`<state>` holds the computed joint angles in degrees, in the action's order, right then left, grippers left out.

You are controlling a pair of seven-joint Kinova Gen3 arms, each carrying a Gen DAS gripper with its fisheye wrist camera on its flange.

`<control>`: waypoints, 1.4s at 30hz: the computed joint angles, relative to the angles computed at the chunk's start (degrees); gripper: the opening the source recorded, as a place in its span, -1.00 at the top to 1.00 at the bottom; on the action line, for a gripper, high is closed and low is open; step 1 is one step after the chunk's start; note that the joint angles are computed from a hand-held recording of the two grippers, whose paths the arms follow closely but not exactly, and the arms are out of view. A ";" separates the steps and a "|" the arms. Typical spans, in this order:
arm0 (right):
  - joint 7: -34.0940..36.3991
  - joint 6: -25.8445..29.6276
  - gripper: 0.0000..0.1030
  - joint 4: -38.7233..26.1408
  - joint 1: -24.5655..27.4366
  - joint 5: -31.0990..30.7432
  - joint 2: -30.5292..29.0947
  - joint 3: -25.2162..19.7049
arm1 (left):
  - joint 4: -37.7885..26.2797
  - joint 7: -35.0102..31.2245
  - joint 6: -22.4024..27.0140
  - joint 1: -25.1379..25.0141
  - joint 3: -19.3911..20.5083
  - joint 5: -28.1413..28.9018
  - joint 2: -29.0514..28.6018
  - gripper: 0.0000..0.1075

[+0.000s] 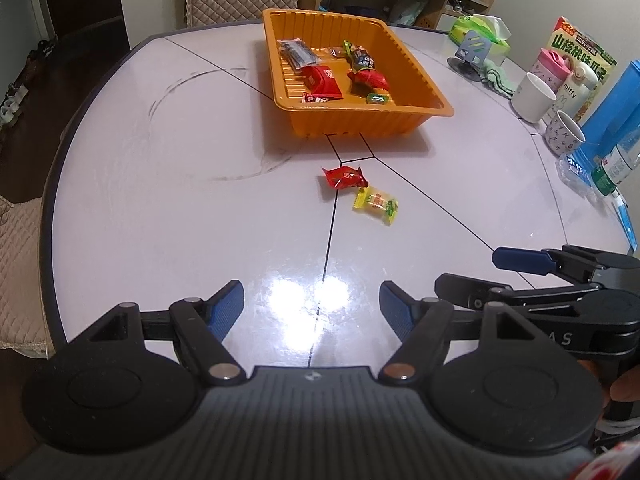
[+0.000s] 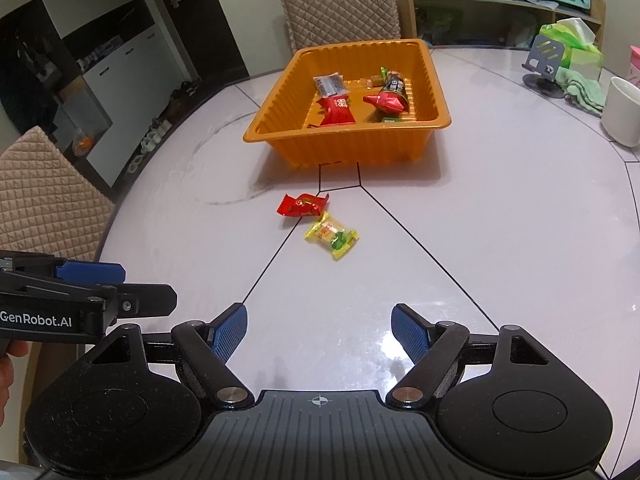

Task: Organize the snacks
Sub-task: 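Withdraw both open grippers from the tray toward the last two candies, then grasp the yellow-wrapped candy with the right gripper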

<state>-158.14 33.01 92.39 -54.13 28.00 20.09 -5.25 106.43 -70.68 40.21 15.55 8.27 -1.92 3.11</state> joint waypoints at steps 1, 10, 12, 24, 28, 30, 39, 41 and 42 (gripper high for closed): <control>0.28 0.01 -0.53 -0.07 0.22 -0.22 0.13 -0.16 | 0.04 -0.07 -0.07 -0.04 -0.03 0.08 0.11 -0.34; 0.46 -2.87 -0.53 1.40 0.06 0.57 0.69 0.78 | 0.68 0.06 -1.38 -0.11 -0.30 -0.10 0.89 -0.34; -0.06 -3.51 -0.52 1.76 -0.78 2.10 1.06 1.81 | 0.92 0.19 -1.91 -0.15 -0.41 -0.30 1.11 -0.34; 3.23 -11.54 -0.17 3.19 -0.76 6.89 4.21 5.63 | 1.71 3.83 -5.07 0.05 -1.72 -4.34 3.82 -0.34; 8.26 -15.09 -0.02 2.76 0.33 5.64 5.92 6.59 | 1.41 4.92 -5.19 0.16 -2.23 -5.60 4.94 -0.34; 11.49 -15.62 0.01 1.81 1.18 4.31 6.94 6.43 | 1.44 4.51 -5.51 -0.19 -2.34 -5.29 5.29 -0.34; 25.87 -15.50 0.19 -2.59 4.60 -1.61 10.89 4.14 | 1.78 1.52 -8.50 -0.99 -2.78 -5.12 6.58 -0.34; 27.59 -15.12 0.19 -3.35 3.76 -2.31 11.53 5.29 | 1.79 0.82 -9.08 -1.15 -2.92 -5.08 6.92 -0.34; 28.65 -15.12 0.19 -3.59 3.73 -2.89 11.73 5.44 | 1.80 0.32 -9.41 -1.32 -2.94 -4.87 7.06 -0.34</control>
